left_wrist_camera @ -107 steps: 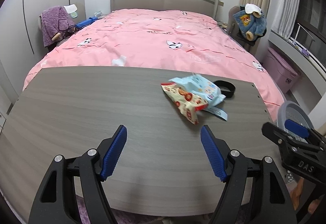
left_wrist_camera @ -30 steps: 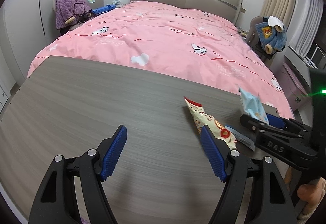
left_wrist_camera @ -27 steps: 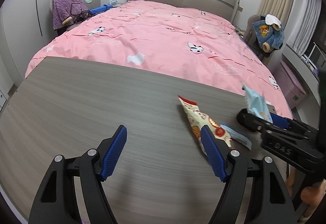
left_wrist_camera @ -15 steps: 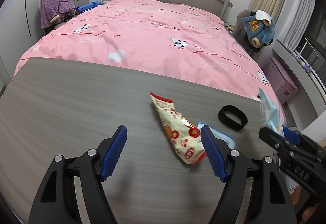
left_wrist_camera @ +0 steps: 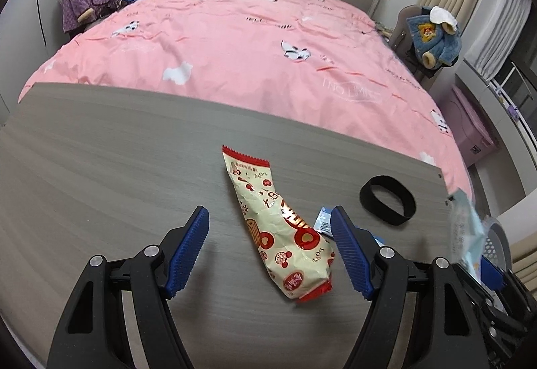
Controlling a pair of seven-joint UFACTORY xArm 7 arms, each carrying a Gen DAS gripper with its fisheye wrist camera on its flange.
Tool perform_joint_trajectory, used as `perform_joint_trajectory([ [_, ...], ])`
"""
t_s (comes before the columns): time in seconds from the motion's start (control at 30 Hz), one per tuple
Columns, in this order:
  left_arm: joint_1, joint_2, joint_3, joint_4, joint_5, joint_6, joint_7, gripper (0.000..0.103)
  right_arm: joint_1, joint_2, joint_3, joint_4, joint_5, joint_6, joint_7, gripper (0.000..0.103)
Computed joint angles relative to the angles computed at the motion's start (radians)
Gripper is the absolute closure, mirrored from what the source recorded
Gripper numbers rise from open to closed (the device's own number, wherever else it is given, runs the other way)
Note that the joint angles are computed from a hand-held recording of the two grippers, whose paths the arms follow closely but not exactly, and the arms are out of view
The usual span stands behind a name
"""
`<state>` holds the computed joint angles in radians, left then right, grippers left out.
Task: Collect trash
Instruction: 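Lift the wipes packet with the right tool while the left grasps the snack wrapper, then carry the wipes packet and snack wrapper with both tools over the wastebasket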
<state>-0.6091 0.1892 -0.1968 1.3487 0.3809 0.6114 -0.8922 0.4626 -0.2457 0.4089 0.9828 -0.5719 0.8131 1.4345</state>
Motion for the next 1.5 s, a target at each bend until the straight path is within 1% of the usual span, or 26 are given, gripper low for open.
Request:
perform_joint_trajectory([
  [0.1,-0.002,0.025,0.0,0.025,-0.014,0.024,0.005,0.031,-0.001,-0.009,-0.003,-0.01,0.009,-0.01,0.003,0.044],
  [0.23,0.0,0.047,0.0,0.038,-0.052,0.025,0.025,0.031,-0.003,-0.013,-0.002,-0.016,0.016,-0.018,0.004,0.044],
  [0.37,-0.012,0.061,0.011,0.055,-0.04,0.039,0.022,0.031,-0.007,-0.015,0.001,-0.018,0.017,-0.02,0.005,0.044],
  [0.43,-0.008,0.058,0.01,0.045,-0.051,0.026,0.031,0.032,-0.008,-0.015,0.002,-0.017,0.016,-0.02,0.005,0.044],
  [0.5,-0.003,0.054,0.007,0.034,-0.066,0.015,0.047,0.043,-0.008,-0.015,0.003,-0.017,0.016,-0.019,0.006,0.044],
  [0.53,0.004,0.054,0.002,0.031,-0.085,0.01,0.066,0.053,-0.008,-0.014,0.005,-0.015,0.016,-0.018,0.007,0.044],
  [0.57,0.012,0.054,-0.003,0.026,-0.109,0.008,0.091,0.06,-0.008,-0.014,0.005,-0.015,0.016,-0.017,0.008,0.044],
  [0.6,0.008,0.049,0.0,0.02,-0.101,0.005,0.09,0.064,-0.008,-0.014,0.005,-0.015,0.016,-0.017,0.008,0.044],
  [0.63,0.007,0.044,0.001,0.013,-0.102,0.001,0.094,0.064,-0.008,-0.015,0.005,-0.016,0.016,-0.018,0.008,0.044],
  [0.7,0.013,0.028,-0.003,-0.009,-0.118,-0.016,0.11,0.065,-0.008,-0.016,0.006,-0.016,0.015,-0.018,0.01,0.044],
  [0.83,0.012,-0.007,-0.003,-0.046,-0.1,-0.03,0.105,0.066,-0.006,-0.017,0.011,-0.012,0.014,-0.011,0.02,0.044],
  [1.03,0.013,-0.075,-0.013,-0.095,-0.035,-0.037,0.07,0.066,-0.002,-0.035,0.022,-0.016,0.013,0.016,0.039,0.044],
  [1.17,0.019,-0.117,-0.033,-0.121,0.0,-0.052,0.06,0.066,-0.003,-0.055,0.031,-0.021,0.014,0.041,0.055,0.044],
  [1.33,0.019,-0.145,-0.063,-0.123,0.001,-0.066,0.091,0.066,-0.007,-0.106,0.051,-0.045,0.017,0.074,0.089,0.044],
  [1.43,0.011,-0.14,-0.079,-0.103,-0.036,-0.067,0.136,0.066,-0.011,-0.144,0.063,-0.065,0.031,0.091,0.101,0.044],
  [1.5,-0.001,-0.136,-0.087,-0.088,-0.035,-0.064,0.147,0.066,-0.013,-0.184,0.07,-0.088,0.045,0.11,0.106,0.044],
])
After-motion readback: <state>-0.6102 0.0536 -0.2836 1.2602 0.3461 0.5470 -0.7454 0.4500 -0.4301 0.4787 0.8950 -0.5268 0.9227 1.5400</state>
